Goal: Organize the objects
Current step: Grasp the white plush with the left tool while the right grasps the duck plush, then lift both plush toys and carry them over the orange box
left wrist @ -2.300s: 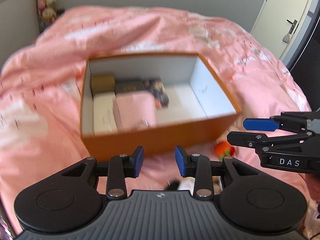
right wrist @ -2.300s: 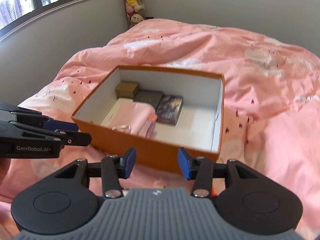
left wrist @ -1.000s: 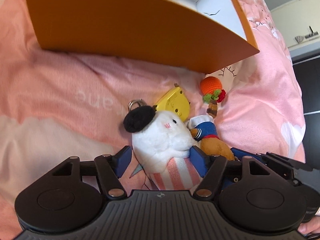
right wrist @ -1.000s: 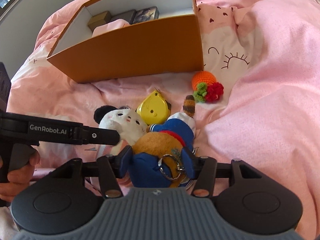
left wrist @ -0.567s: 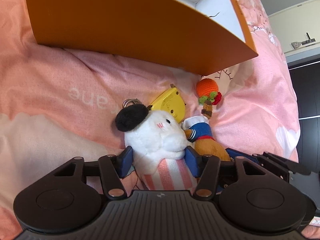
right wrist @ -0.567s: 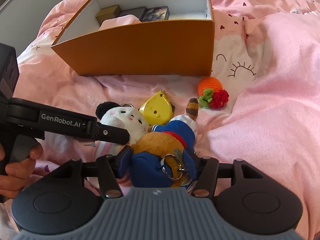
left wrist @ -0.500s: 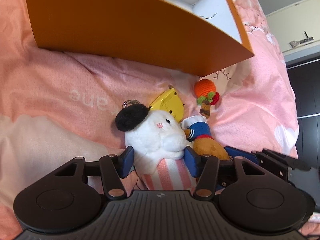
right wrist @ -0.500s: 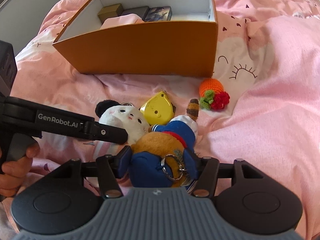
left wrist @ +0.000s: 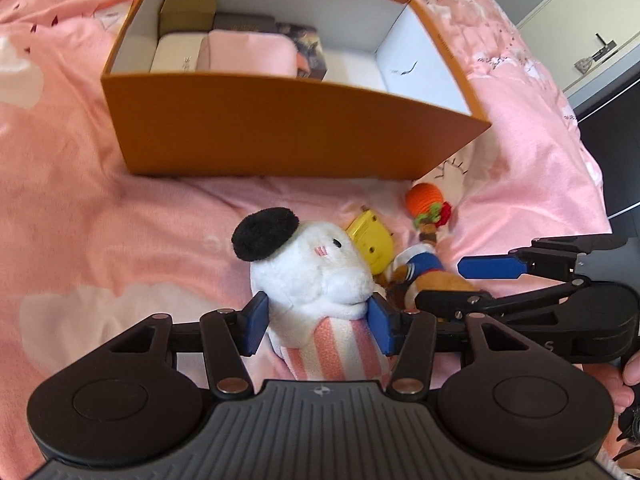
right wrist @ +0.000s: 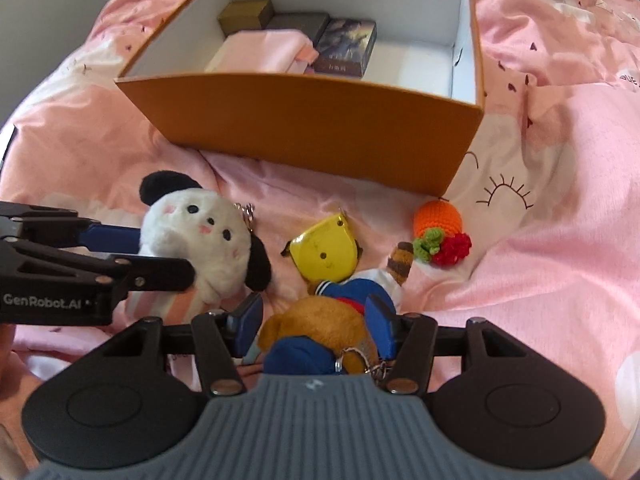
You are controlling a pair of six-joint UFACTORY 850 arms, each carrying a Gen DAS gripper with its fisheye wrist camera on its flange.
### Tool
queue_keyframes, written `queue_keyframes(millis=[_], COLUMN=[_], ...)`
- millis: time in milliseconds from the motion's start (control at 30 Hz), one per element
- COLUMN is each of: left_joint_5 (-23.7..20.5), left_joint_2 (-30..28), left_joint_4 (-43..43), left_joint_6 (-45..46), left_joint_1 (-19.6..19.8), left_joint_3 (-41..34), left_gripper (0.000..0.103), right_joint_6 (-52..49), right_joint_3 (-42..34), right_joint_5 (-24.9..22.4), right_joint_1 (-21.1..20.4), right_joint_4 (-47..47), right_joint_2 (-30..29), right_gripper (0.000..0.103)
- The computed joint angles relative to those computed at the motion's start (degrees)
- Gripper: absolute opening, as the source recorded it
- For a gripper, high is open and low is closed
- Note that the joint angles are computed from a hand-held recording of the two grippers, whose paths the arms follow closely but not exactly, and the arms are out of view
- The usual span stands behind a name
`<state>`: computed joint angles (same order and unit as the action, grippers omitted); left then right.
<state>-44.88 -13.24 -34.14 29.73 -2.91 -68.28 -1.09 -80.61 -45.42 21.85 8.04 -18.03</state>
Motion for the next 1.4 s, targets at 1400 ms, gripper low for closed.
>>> queue_keyframes(millis=[1400], left_joint_5=[-4.42], left_joint_2=[1.98], left_joint_4=[-11.19], left_joint_6=[9.40], left_joint_1=[4.49], left_joint_3=[-1.21], left_gripper=[0.059], right_joint_6=[-11.29], right_joint_3=[-1.63], right_joint_5=[0.11], right_joint_1=[-1.83], right_joint_4=[7.43], right_joint_2=[3.74], right_gripper=[0.054])
